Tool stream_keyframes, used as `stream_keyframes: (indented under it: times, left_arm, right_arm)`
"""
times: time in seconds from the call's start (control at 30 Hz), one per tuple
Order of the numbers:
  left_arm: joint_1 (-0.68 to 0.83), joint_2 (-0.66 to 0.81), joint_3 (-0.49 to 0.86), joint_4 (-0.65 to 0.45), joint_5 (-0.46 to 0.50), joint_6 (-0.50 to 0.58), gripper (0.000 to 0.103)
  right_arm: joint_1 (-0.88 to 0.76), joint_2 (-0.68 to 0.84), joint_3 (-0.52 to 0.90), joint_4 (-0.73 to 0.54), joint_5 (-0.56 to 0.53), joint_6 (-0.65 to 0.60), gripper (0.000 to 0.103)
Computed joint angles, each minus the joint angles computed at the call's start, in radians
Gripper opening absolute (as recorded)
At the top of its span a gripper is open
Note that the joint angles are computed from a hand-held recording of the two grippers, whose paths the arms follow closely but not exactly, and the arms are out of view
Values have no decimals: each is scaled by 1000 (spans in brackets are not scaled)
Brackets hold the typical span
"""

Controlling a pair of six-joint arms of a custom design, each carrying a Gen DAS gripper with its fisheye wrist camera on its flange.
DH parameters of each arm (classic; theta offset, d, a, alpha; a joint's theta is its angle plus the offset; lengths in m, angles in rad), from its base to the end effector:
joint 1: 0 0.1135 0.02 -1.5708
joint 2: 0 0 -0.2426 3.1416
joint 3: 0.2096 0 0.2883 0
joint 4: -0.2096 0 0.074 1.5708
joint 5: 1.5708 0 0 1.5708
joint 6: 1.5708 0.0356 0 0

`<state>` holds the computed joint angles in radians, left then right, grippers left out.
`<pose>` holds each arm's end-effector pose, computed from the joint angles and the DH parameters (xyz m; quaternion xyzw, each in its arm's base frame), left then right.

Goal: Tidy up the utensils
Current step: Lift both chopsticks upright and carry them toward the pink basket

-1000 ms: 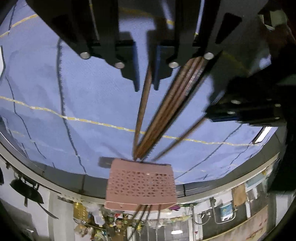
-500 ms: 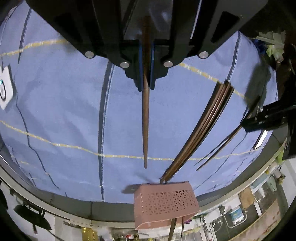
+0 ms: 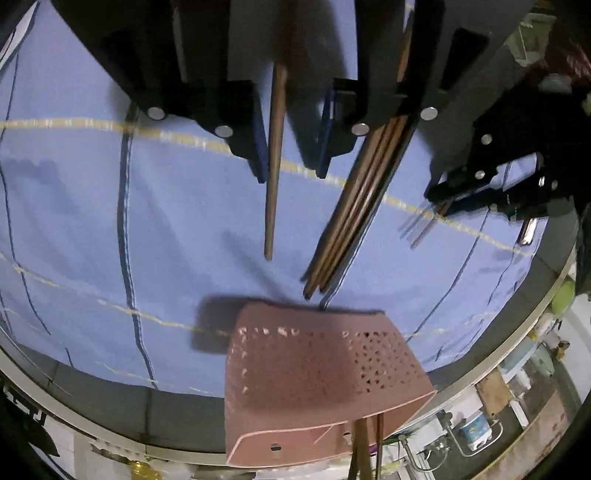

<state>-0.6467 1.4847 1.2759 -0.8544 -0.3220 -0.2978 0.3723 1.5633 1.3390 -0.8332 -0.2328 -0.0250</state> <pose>0.2780 -0.1958 0.2612 0.1262 0.9479 0.0254 0.2913 0.3322 0.1385 0.2572 -0.2185 0.9360 0.1542 0.2289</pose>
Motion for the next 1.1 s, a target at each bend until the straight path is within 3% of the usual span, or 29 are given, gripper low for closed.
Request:
stream_keyframes:
  times: [0.07,0.17,0.4,0.63,0.87,1.0,1.1]
  left_arm:
    - [-8,19,22,-16,-19,-1,5]
    - [-4,-37,9,-21,-11,-4,5]
    - [-6,-258,35,-53,-31,-7,5]
    - [-47,-370,109,-65,-90,-10,5]
    - [-43,-350,109,-79,-96,-18,5]
    - [-20,-339,153,-86,-76,-4,5]
    - [10,-275,289,-94,-78,33,5]
  right_arm:
    - [22,16,22,-5,47,-21,5]
    - [33,-8,15,-19,57,-32,5]
    - [3,-330,-117,64,-28,-50,5]
    - [-3,-533,-157,143,-52,6,5]
    - [83,-564,-209,205,70,20,5]
    - [107,-525,-142,197,71,27,5]
    - [115,-448,-24,186,43,35,5]
